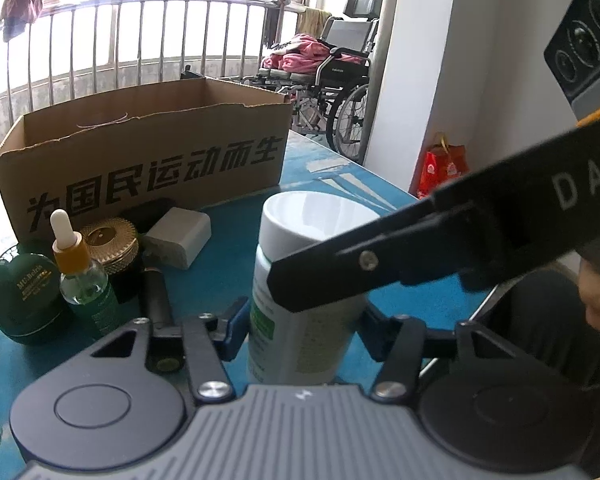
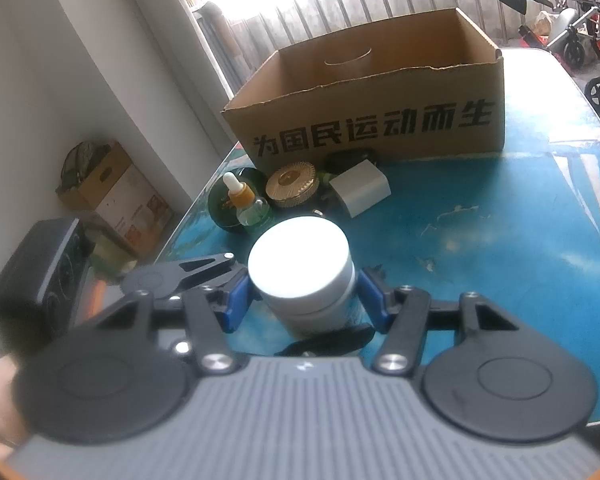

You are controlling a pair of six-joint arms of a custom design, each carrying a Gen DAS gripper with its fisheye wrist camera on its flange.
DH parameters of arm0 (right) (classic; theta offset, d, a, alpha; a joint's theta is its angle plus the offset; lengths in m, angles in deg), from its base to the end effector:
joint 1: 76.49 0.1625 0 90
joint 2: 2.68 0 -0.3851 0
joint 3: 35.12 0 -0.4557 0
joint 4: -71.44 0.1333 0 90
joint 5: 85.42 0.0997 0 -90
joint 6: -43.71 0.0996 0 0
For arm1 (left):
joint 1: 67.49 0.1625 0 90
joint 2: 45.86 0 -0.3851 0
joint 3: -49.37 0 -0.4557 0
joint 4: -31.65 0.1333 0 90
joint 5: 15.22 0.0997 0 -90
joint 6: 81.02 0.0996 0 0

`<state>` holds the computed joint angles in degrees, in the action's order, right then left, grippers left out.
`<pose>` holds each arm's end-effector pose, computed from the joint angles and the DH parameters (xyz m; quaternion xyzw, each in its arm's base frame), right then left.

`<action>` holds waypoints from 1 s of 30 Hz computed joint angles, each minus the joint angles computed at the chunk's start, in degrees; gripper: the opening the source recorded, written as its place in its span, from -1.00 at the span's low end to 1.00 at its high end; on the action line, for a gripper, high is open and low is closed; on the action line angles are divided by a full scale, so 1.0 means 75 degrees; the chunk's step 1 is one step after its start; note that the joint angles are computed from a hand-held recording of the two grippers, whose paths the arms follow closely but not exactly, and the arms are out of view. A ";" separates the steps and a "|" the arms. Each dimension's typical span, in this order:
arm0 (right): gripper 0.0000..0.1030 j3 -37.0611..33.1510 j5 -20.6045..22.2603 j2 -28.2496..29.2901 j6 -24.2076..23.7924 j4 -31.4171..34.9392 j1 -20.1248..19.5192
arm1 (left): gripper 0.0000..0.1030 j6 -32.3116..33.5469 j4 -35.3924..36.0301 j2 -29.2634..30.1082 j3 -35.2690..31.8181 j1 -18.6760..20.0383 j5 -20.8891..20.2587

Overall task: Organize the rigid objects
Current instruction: 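Hold the upright pill bottle raised between both grippers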

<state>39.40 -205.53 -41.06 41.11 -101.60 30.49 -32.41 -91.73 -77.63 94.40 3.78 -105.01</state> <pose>0.3136 -0.7417 0.1468 0.0488 -0.8906 0.4111 0.1883 -0.1620 -0.8941 0.2015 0.5456 0.8196 -0.1683 0.0468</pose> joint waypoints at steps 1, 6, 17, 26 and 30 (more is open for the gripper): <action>0.10 0.0002 0.0009 -0.0009 0.0031 0.0029 -0.0001 | 0.11 -0.0005 0.0042 -0.0013 -0.0001 -0.0003 0.0009; 0.10 0.0063 0.0004 -0.0078 0.0211 0.0221 0.0038 | 0.11 -0.0007 0.0116 -0.0098 0.0083 -0.0017 0.0079; 0.10 -0.0027 -0.0016 -0.0049 0.0228 0.0403 0.0063 | 0.10 -0.0109 0.0289 0.0038 -0.0108 -0.0062 0.0313; 0.10 -0.0071 -0.0003 -0.0053 0.0255 0.0532 0.0060 | 0.08 -0.0013 0.0173 -0.0059 0.0042 -0.0103 0.0372; 0.11 -0.0066 -0.0034 -0.0062 0.0277 0.0568 0.0066 | 0.08 -0.0075 0.0204 -0.0074 0.0053 -0.0130 0.0432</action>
